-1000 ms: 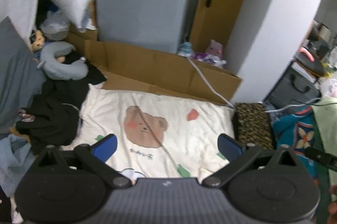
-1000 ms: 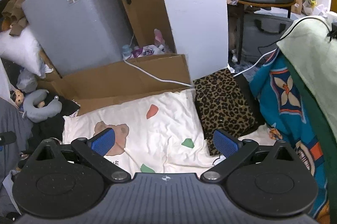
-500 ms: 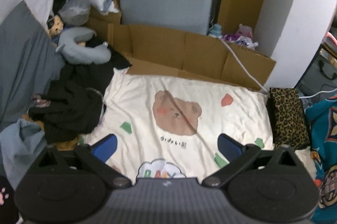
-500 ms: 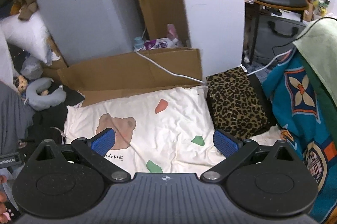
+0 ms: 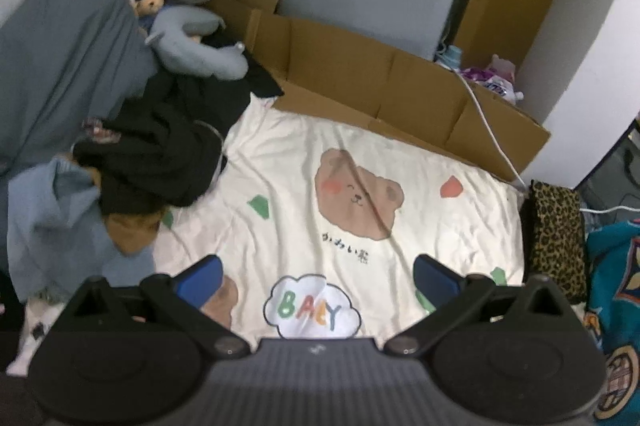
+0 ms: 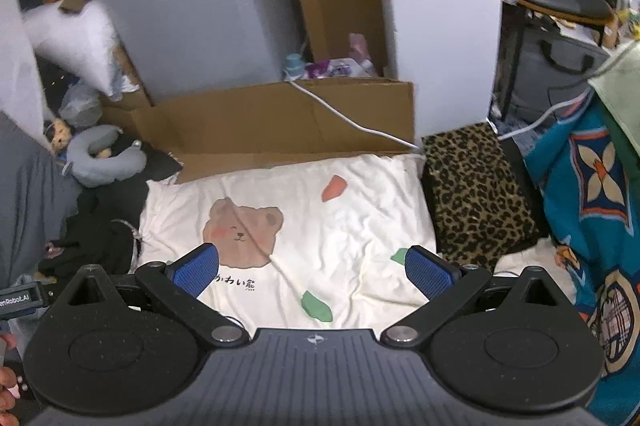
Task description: Fold clothes
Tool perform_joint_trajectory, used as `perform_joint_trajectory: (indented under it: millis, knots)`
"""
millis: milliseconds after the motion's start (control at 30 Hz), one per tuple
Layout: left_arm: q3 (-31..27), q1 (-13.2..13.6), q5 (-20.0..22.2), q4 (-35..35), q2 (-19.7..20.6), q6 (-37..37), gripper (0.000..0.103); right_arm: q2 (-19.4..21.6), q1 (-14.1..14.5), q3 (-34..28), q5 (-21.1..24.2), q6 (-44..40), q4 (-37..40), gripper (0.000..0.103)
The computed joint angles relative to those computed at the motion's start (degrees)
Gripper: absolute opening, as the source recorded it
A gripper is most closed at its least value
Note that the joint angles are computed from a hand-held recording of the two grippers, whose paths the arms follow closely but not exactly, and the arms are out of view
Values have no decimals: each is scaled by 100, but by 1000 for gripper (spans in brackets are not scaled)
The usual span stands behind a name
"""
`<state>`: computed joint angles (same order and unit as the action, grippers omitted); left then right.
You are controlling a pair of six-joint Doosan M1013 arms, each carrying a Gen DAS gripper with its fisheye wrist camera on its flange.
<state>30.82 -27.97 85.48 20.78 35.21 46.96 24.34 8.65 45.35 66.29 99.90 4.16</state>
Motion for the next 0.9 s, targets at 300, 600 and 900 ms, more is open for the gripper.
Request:
perform_joint_trajectory:
  millis: [300,600,900]
  knots:
    - [419,-9,-21,-4,-238,-217,102,-5,166,26,239,-389,331,102]
    - [552,-54,9,142,-304,-124,102,-18,235,54,248,-440,414,102]
    - [553,-7,29,-25,-311,-31,102,12,301,46,366,-458,350,102]
